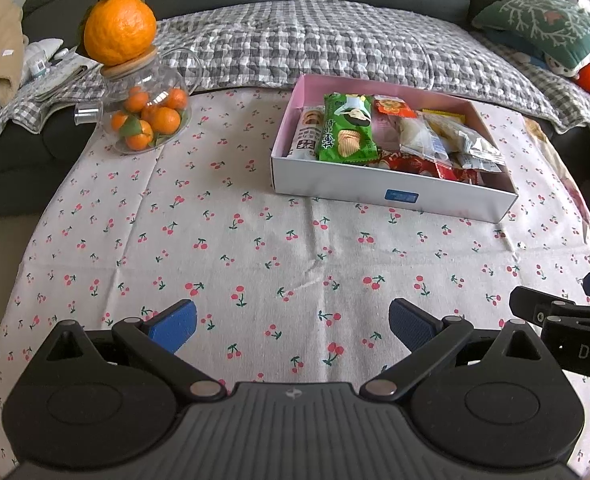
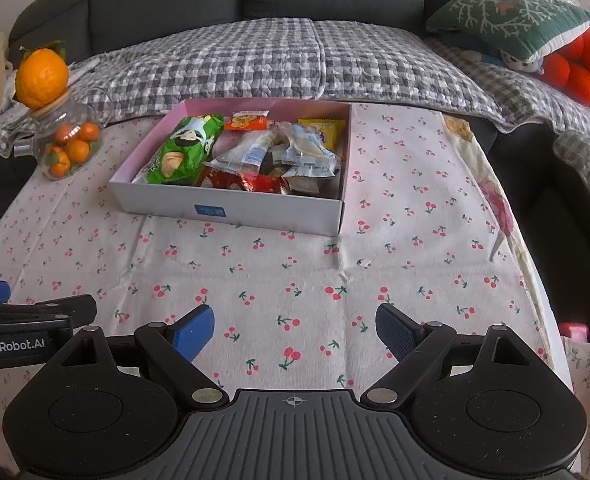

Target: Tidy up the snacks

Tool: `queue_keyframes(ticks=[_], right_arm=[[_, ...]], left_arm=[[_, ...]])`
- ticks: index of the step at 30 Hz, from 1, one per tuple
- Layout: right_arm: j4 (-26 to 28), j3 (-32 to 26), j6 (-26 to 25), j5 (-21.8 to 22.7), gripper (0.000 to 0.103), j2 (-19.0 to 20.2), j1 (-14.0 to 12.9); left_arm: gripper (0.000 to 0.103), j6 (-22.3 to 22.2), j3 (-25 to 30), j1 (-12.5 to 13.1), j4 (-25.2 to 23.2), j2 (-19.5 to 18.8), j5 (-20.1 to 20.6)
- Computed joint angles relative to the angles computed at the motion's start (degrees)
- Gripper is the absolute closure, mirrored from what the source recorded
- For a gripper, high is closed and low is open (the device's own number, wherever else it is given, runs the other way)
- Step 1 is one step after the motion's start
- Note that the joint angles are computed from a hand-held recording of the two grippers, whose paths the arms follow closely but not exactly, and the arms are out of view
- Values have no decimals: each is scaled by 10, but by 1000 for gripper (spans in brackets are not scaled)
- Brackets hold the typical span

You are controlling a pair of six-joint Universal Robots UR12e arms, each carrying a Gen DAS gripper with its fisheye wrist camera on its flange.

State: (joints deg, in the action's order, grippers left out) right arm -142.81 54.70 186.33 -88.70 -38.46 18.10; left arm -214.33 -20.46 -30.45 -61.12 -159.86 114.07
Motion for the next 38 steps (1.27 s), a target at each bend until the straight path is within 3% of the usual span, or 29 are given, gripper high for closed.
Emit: queue_keyframes(ticks=[38], right_arm=[[5, -1, 0, 0, 13, 1, 0]], left_arm=[[0, 9, -7, 0, 9, 3, -6]])
